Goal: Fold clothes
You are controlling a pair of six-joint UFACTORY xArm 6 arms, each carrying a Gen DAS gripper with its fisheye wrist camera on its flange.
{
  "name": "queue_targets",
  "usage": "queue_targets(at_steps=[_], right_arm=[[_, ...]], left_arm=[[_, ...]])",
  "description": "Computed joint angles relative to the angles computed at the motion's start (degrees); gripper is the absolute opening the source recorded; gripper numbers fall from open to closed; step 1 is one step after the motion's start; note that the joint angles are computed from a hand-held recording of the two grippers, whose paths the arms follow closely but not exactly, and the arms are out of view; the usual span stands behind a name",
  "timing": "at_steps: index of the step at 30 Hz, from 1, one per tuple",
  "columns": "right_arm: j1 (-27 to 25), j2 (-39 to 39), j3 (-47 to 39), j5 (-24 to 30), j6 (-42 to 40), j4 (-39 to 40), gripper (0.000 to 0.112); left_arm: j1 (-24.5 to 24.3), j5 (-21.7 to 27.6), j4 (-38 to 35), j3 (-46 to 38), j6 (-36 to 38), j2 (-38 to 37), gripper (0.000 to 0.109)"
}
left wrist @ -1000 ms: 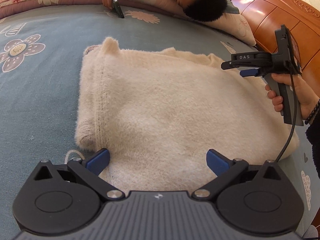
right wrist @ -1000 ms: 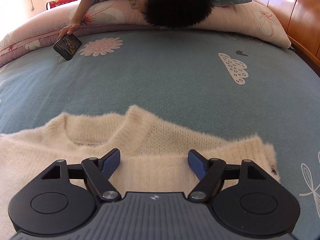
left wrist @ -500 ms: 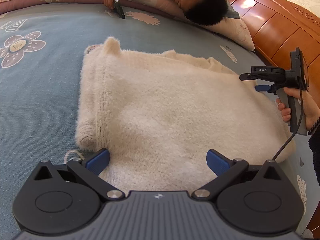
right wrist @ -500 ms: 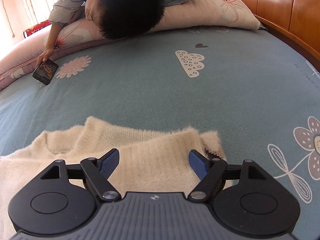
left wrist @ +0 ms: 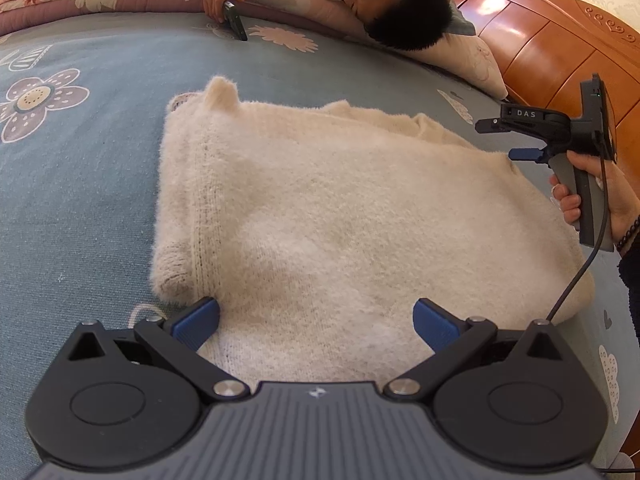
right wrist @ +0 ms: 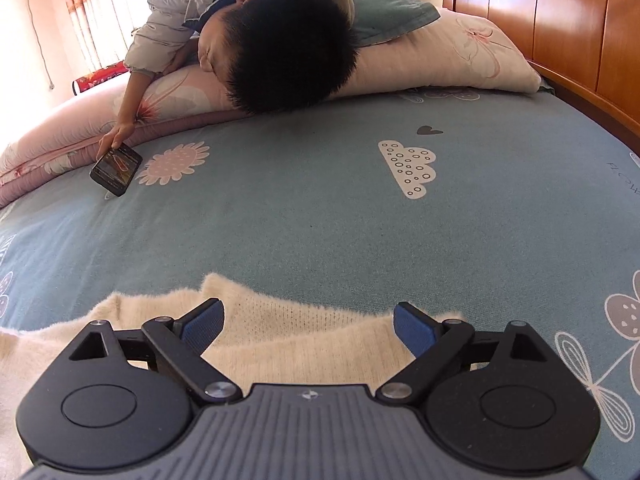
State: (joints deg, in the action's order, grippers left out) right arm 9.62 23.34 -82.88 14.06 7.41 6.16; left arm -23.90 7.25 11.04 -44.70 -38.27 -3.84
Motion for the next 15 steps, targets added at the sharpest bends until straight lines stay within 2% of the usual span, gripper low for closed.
queue_targets(at_steps=[3, 5, 11, 15], right_arm=[[-0.34, 3.22, -2.85, 3.20, 1.45, -0.12, 0.095], [-0.27, 2.92, -1.23, 0.75, 0.87, 0.16, 0.094], [-0.57, -4.99, 5.60, 0.49, -2.32, 3.35, 0.094], [-0.42, -9.19, 9.08, 2.81, -14.94, 17.90, 0.094]], left_arm=[[-0.01, -0.19, -1.33, 0.06, 1.06, 0.00, 0.102], [0.03, -0.42, -1.75, 0.20, 1.49, -0.03, 0.102], [0.06, -0.19, -0.59, 0.11, 0.56, -0.06, 0.102], [0.15, -0.57, -0.40, 0.18, 0.39, 0.10, 0.102]])
